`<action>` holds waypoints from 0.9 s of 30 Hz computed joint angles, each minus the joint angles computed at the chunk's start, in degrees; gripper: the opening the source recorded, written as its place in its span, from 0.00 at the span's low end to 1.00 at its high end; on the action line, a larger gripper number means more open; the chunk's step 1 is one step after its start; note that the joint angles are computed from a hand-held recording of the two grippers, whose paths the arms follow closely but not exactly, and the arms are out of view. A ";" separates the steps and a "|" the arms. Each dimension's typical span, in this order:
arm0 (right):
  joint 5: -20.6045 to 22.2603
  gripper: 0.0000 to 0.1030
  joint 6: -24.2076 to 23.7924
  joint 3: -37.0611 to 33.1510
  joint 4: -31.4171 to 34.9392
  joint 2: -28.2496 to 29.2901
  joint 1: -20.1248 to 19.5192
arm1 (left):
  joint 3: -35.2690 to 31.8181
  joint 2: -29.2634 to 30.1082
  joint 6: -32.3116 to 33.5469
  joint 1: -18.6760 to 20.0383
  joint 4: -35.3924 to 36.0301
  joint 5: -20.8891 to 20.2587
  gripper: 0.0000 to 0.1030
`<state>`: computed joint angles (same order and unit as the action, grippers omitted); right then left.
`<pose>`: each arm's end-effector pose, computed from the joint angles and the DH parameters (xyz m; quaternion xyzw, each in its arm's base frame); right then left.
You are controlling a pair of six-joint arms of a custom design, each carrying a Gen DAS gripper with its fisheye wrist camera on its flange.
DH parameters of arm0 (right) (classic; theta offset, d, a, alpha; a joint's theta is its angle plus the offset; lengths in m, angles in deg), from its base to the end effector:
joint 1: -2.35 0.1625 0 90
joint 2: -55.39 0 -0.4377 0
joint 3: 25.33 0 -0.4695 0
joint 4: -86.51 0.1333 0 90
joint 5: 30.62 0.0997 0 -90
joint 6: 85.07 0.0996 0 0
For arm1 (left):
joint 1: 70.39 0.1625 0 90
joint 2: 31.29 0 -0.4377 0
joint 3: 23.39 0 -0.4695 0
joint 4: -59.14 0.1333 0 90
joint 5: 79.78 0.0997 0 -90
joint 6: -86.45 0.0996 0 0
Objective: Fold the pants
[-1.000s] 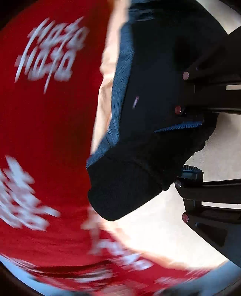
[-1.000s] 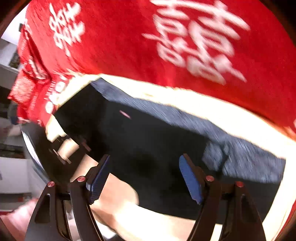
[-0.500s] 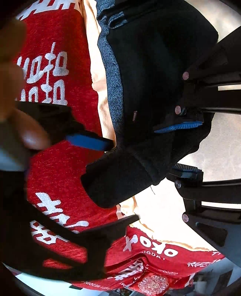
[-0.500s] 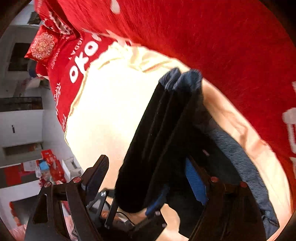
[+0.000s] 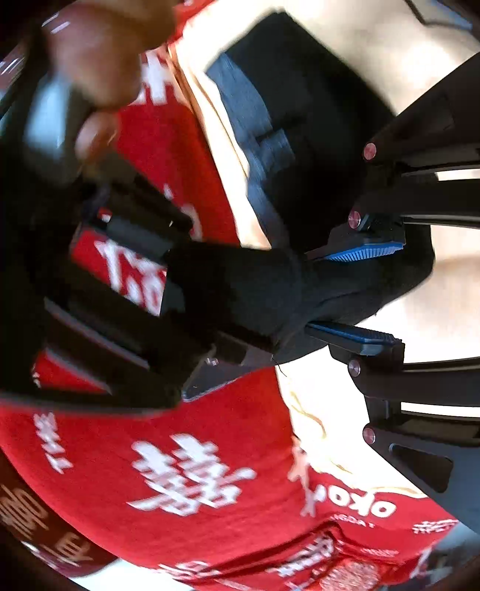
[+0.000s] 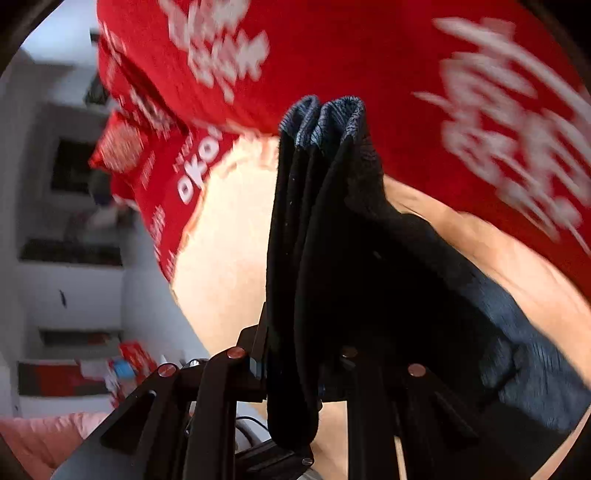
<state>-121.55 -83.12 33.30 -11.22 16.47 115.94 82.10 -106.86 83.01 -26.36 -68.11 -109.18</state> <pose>0.4646 -0.7349 0.1610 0.1875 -0.9767 -0.1000 0.0309 -0.2936 -0.5899 0.3164 0.2824 0.8147 -0.2606 0.4343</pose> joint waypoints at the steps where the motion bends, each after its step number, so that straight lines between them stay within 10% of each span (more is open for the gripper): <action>1: 0.42 0.18 0.38 3.33 -2.01 -3.11 -0.60 | -0.37 0.56 -0.09 -0.80 0.14 -0.87 0.32; 14: 1.14 0.18 3.64 33.76 -14.90 -33.19 -13.25 | -3.96 15.18 -0.10 -8.55 3.36 -10.99 0.32; 22: 1.66 0.19 4.46 42.10 -20.21 -35.29 -19.84 | -3.94 19.47 -3.79 -7.82 10.92 -9.22 0.33; 24: 2.12 0.20 4.70 42.69 -20.97 -35.46 -20.40 | -4.22 19.28 -4.65 -7.71 12.71 -10.20 0.57; 27: 2.57 0.20 4.96 42.59 -19.97 -36.21 -21.03 | -4.18 17.63 -6.09 -7.66 14.40 -11.87 0.62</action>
